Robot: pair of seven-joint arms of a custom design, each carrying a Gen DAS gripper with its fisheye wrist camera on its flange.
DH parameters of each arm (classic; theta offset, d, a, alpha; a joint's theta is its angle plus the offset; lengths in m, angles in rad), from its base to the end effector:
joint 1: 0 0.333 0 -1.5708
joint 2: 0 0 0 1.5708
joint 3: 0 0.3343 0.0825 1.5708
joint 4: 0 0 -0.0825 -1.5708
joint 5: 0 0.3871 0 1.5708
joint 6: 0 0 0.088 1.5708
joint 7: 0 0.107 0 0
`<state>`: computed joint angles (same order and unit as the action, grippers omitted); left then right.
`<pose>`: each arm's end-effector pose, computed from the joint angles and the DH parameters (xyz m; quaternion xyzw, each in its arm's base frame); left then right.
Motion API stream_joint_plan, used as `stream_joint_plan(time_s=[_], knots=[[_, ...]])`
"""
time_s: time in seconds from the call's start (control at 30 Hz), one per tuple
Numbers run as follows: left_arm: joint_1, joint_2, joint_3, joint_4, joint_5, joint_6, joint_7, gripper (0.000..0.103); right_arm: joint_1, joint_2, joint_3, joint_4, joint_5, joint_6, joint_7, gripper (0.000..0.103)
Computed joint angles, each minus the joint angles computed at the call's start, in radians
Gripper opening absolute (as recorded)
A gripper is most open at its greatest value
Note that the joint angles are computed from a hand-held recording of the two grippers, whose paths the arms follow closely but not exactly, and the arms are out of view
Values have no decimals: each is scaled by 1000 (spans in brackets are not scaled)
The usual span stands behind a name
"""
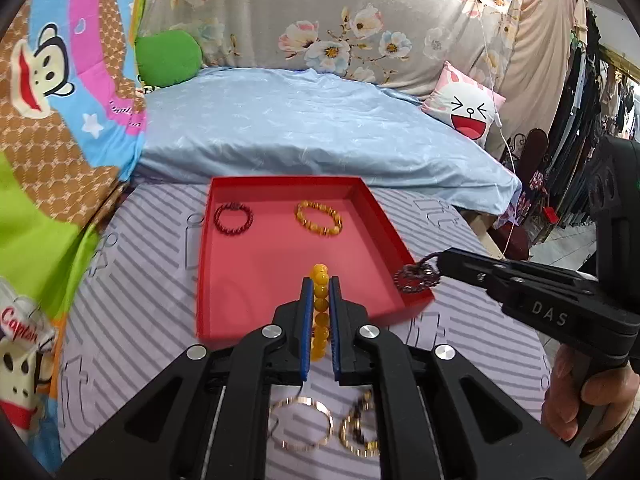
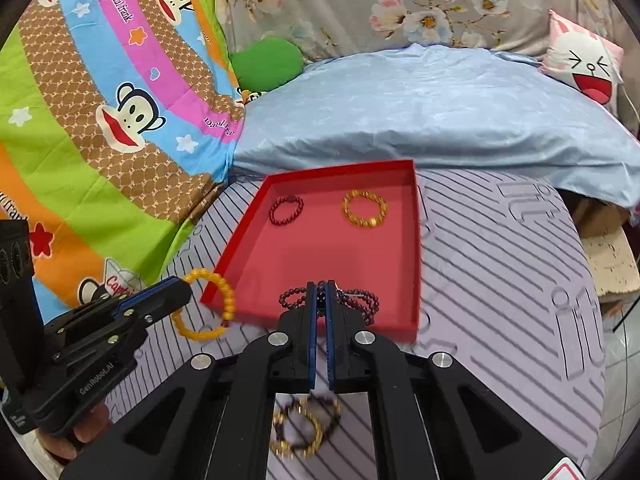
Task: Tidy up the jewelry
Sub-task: 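Lift both held bracelets and carry them over the red tray, then lower both bracelets into the red tray and open both grippers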
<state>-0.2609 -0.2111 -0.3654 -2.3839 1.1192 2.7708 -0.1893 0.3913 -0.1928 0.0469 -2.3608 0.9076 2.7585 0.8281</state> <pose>0.3771 -0.3279 0.4570 -0.6893 0.5877 -0.3502 0.2384 0.4727 0.1862 0.4745 -0.7787 0.5009 -0.0517 0.3742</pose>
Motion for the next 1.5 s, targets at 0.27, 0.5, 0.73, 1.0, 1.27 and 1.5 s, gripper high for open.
stream_joint_plan(time_s=[0.27,0.5,0.73,1.0,1.27,1.5], knots=[[35,174,87,100,-13,95,67,7,-60,236,16,218,-48,-169,93,4],[18,271,144,140,-69,72,156,7,-93,371,46,319,-180,-187,219,4],[5,323,182,182,-64,44,176,7,-93,463,54,412,-308,-107,312,5],[-3,323,209,195,13,13,84,16,-101,460,73,386,-389,24,356,24],[10,275,188,164,64,-25,16,28,-106,393,93,303,-352,78,315,27],[17,213,157,115,72,-52,-19,28,-92,318,93,229,-319,108,282,27]])
